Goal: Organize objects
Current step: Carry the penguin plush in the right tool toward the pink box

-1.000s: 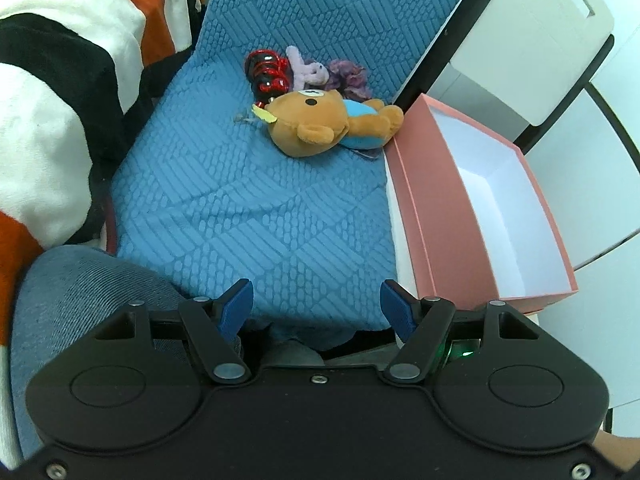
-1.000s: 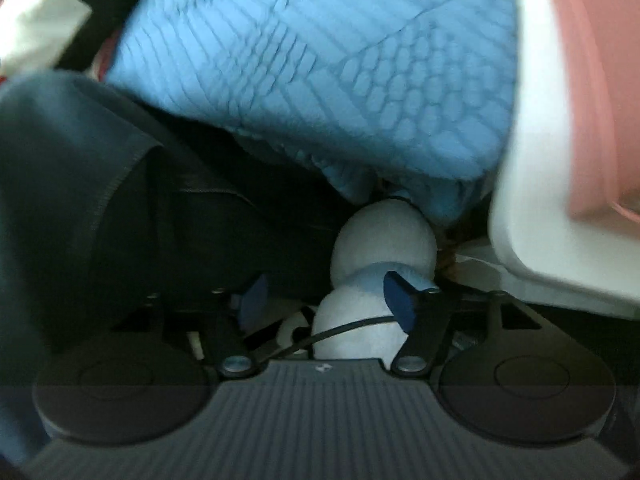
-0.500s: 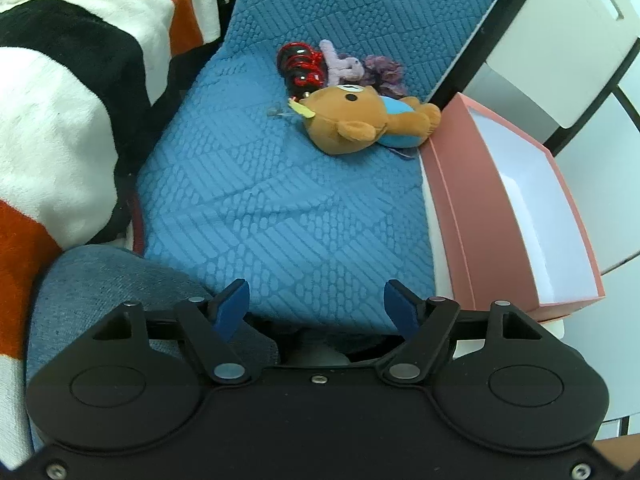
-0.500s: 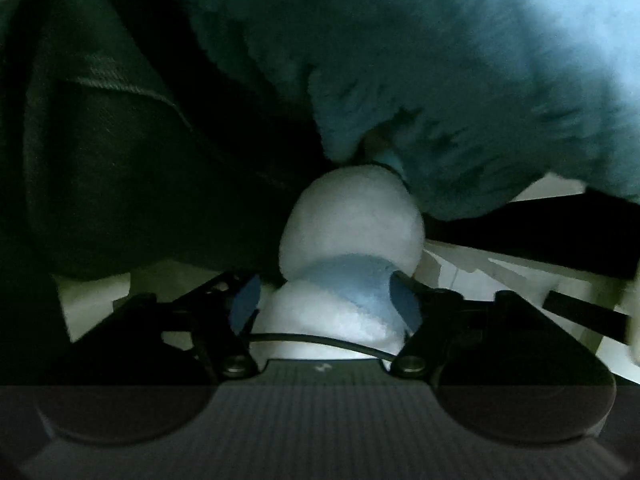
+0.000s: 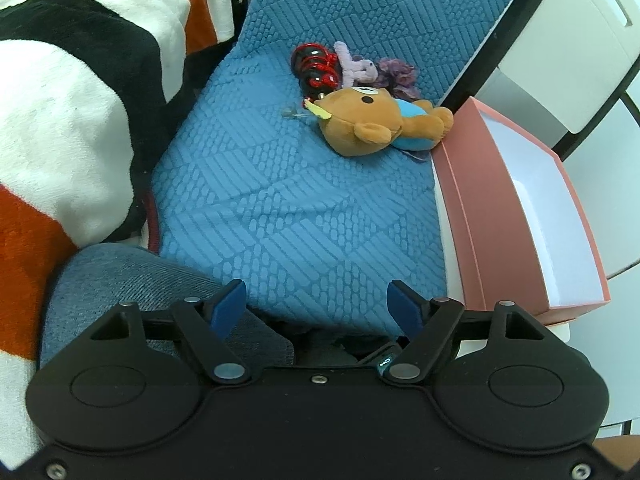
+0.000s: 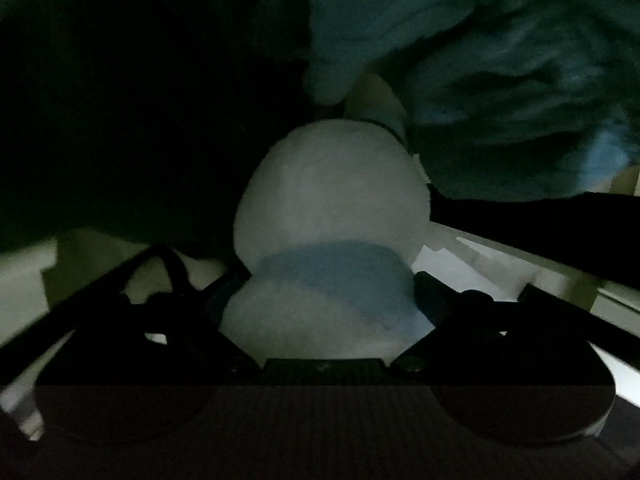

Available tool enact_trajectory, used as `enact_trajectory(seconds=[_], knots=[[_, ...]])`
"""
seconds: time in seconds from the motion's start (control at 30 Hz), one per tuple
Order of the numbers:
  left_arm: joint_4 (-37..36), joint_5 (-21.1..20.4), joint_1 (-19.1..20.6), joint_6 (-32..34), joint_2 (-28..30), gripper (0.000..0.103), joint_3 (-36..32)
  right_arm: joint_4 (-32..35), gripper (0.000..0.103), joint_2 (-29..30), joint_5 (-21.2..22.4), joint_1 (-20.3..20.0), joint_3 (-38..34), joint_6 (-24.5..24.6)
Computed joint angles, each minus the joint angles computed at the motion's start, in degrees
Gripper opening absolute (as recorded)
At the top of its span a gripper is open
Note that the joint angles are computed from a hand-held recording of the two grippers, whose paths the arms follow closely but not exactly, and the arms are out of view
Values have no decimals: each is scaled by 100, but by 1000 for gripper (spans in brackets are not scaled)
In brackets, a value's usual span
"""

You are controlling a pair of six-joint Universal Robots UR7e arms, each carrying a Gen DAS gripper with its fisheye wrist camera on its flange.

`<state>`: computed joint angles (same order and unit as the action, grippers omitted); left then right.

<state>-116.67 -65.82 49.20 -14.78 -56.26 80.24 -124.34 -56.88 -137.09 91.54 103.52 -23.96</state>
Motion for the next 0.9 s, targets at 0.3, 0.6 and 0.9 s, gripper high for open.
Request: enact_trajectory(seconds=[0.3, 0.6, 0.9], knots=[[-7, 32, 1, -48, -101, 76, 44, 987, 72, -163, 293, 120, -470, 46], [-109, 39, -114, -82, -205, 76, 113, 2598, 72, -525, 1213, 337, -1391, -146], [-65, 14, -265, -150, -269, 76, 138, 3511, 72, -843, 1702, 576, -2001, -437]])
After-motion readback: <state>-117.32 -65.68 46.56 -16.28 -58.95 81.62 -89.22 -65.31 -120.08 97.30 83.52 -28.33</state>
